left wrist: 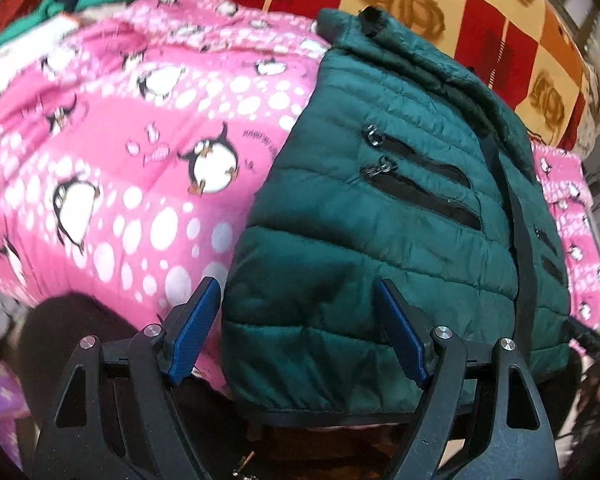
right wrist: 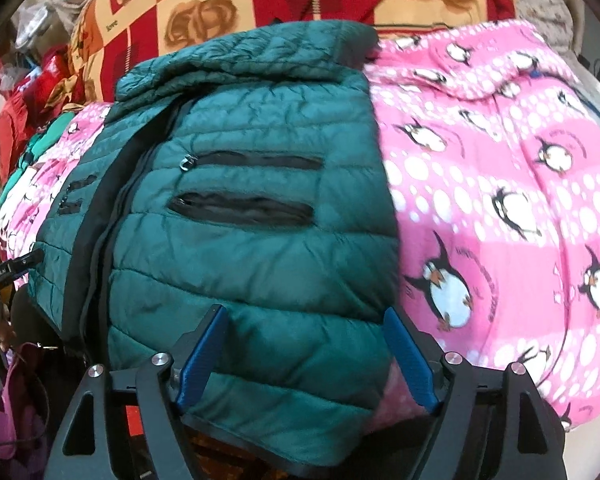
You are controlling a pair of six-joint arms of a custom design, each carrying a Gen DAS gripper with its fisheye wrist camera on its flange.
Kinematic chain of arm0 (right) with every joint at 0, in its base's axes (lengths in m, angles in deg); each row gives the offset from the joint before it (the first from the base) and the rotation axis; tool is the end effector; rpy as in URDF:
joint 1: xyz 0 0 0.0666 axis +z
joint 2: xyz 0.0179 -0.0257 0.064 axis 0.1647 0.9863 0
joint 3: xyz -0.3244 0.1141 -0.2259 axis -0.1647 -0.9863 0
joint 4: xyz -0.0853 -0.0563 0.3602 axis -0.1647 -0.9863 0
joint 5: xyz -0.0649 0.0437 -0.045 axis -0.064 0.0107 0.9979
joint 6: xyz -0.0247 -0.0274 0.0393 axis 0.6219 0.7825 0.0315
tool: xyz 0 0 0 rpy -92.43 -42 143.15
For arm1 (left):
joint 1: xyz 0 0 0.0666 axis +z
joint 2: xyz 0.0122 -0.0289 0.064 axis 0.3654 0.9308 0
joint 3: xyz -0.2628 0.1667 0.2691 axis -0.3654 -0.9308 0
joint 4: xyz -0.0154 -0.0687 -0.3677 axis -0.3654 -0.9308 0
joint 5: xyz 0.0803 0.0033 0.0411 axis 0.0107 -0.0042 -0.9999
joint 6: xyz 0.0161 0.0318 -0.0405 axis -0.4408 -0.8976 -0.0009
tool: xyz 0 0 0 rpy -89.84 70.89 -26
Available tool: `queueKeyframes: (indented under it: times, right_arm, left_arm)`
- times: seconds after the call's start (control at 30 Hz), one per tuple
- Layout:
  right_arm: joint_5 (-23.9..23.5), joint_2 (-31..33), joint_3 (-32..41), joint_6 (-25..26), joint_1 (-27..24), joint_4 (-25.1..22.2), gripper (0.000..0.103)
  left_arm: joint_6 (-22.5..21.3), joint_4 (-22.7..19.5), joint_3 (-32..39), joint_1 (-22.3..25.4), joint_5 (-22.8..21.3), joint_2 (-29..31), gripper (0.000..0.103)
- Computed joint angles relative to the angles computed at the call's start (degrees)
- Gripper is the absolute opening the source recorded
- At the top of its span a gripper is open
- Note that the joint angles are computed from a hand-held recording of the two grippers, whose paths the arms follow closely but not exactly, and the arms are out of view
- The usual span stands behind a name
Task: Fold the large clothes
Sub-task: 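Grasp the jacket hem with both grippers, then lift the hem with both grippers and fold it toward the collar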
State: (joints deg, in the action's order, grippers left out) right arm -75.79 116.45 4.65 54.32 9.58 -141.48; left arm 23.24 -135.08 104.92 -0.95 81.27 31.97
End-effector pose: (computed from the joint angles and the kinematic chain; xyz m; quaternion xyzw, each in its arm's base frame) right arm 0.3704 0.0093 0.3686 -0.1053 0.9705 0.1121 0.1859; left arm 0.2892 -0.1169 0.3268 -0.1710 0.9534 -0.1019 0.2267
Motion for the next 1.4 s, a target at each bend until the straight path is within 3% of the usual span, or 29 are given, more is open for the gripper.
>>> queueKeyframes:
  times: [0.13,0.23,0.4,0.43,0.47,0.5,0.57,0.67,0.8,1.0,1.4]
  right_arm:
    - [-1.6,0.6,-0.6,0.8,-1.9,-2.0,0.083]
    - [-7.4,2.5,-0.3,1.9,-3.6,-5.6,0.083]
    - [-11.2,2.4,-1.6,4.0,-2.7,-7.4,0.080]
    - [-11.3,1.9,-1.9,5.1,-2.4,-6.8,0.074]
    - [-10.7,1.4,-2.0,6.3,-2.0,-6.4,0.060]
    - [-10.0,1.2,-1.9,6.8,-1.8,-6.1,0.045]
    - [-10.9,1.0,-1.0,7.5,-2.1,-6.0,0.027]
    - [-13.3,0.8,1.3,8.4,-2.7,-6.0,0.020]
    - [-16.9,0.8,4.8,7.3,-3.2,-4.4,0.020]
    - [-17.7,2.8,8.8,2.7,-3.6,2.1,0.020]
    - [-11.1,15.3,23.0,-4.8,0.0,10.1,0.020]
  left_arm:
    - [0.9,1.5,-1.4,2.4,4.8,-0.7,0.081]
    - [0.9,1.5,-1.4,3.0,7.2,0.0,0.088]
    - [-0.6,-0.7,-0.2,2.1,7.6,1.3,0.091]
    - [-1.1,-0.8,-0.1,2.1,7.9,1.3,0.085]
    - [-1.7,-0.6,-0.2,2.1,8.5,1.1,0.067]
    - [-2.3,-1.1,0.4,1.8,8.3,1.0,0.058]
    - [-3.1,-2.3,1.9,0.7,6.1,1.3,0.027]
    - [-4.9,-3.1,4.1,-0.1,3.7,1.0,0.014]
    - [-6.6,-2.6,7.6,0.3,1.9,0.3,0.013]
    - [-7.8,-1.3,13.3,2.4,-1.4,2.0,0.013]
    - [-10.0,2.1,27.2,6.7,-5.1,14.4,0.013]
